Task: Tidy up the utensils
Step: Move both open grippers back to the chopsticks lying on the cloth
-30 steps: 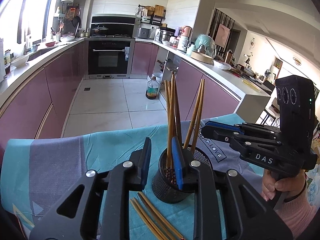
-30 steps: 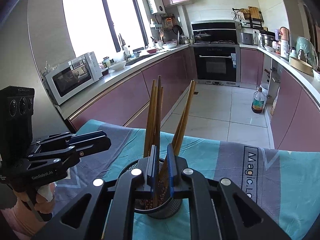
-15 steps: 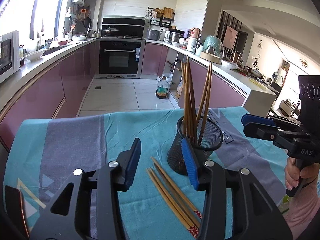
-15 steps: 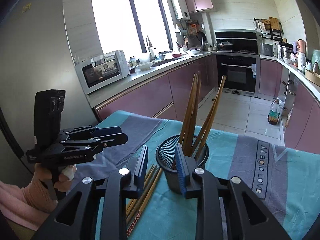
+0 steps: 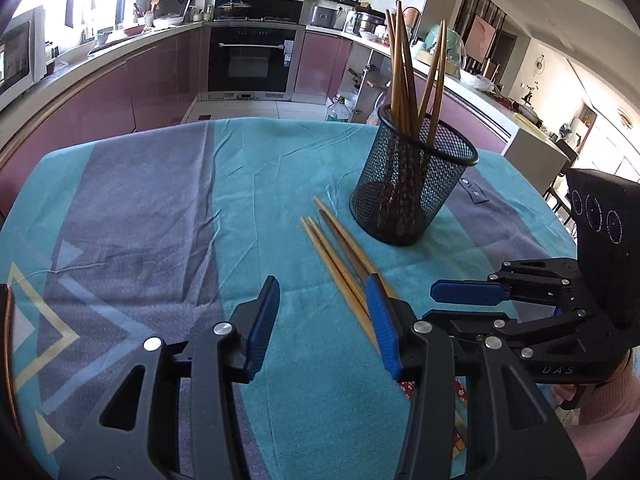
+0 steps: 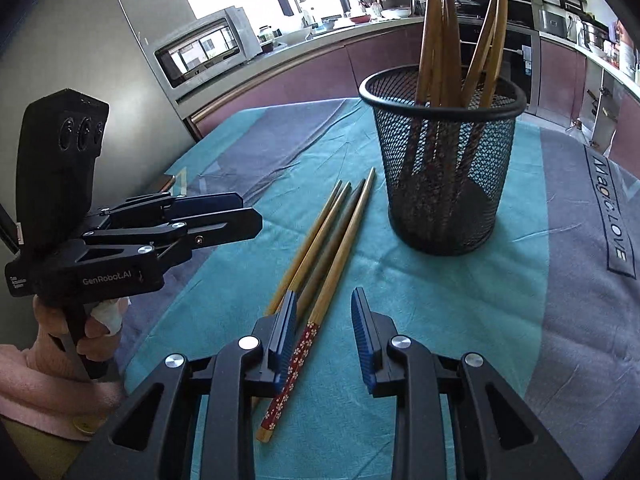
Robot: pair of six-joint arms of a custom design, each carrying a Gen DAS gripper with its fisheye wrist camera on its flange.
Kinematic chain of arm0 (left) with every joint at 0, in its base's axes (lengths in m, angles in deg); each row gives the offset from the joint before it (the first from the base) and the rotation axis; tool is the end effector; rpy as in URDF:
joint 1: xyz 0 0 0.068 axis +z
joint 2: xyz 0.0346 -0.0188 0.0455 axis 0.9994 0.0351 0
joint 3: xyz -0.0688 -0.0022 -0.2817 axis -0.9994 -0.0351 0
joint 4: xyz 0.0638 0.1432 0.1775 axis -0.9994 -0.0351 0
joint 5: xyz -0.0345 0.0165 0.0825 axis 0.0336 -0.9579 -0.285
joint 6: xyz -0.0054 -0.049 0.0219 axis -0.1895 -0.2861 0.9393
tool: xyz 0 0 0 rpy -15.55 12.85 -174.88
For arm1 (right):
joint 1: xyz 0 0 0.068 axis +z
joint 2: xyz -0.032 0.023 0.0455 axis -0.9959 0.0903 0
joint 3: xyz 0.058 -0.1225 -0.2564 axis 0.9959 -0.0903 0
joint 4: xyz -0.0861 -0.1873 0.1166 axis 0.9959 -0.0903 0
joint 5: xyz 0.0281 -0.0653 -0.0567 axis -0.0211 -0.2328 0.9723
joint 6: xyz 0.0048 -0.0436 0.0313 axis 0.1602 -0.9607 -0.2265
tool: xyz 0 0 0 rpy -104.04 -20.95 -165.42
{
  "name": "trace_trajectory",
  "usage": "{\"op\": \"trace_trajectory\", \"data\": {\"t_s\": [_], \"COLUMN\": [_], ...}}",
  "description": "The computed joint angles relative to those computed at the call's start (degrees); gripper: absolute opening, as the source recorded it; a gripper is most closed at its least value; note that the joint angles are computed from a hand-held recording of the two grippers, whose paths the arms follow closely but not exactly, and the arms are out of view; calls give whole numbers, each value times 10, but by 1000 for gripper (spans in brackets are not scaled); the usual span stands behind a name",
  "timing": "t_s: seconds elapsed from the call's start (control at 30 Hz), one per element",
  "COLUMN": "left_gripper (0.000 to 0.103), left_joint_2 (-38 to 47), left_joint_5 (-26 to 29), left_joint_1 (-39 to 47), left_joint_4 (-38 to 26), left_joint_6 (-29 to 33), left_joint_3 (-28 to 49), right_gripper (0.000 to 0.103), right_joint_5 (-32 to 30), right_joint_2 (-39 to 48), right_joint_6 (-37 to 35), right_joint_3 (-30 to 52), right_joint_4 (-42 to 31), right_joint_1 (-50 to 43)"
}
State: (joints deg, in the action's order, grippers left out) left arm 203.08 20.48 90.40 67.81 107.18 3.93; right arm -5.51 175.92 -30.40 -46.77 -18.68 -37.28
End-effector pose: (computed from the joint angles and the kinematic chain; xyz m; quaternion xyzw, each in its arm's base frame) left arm 0.2614 -0.0079 0.0704 0.2457 0.8938 -0.1978 0.3188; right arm 0.1763 0.1848 0.0792 -0.0770 0.9276 0.1821 0.3170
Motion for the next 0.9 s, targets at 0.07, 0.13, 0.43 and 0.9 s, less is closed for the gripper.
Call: {"op": "trace_trajectory", "data": {"t_s": [0.07,0.13,0.43,0.9], "left_gripper": [45,45,44,46], "left_joint_2": [10,15,45,61], "left_joint_5": [-1,-4,-28,-68], "left_joint_1": [0,-5,-36,-73], "left_joint_4": [7,4,31,62], "left_joint_6": [3,1,-5,-11], "left_joint_3": [-7,-6,-17,-22], "right_gripper": [27,27,22,18], "right_joint_5": [11,16,39,45], "right_joint_2": [6,9,19,10], "right_joint_6": [4,6,18,33], "right_joint_3": [9,21,38,19], "right_joint_4": [-11,-26,-55,-52], "right_joint_1": [11,15,34,39]}}
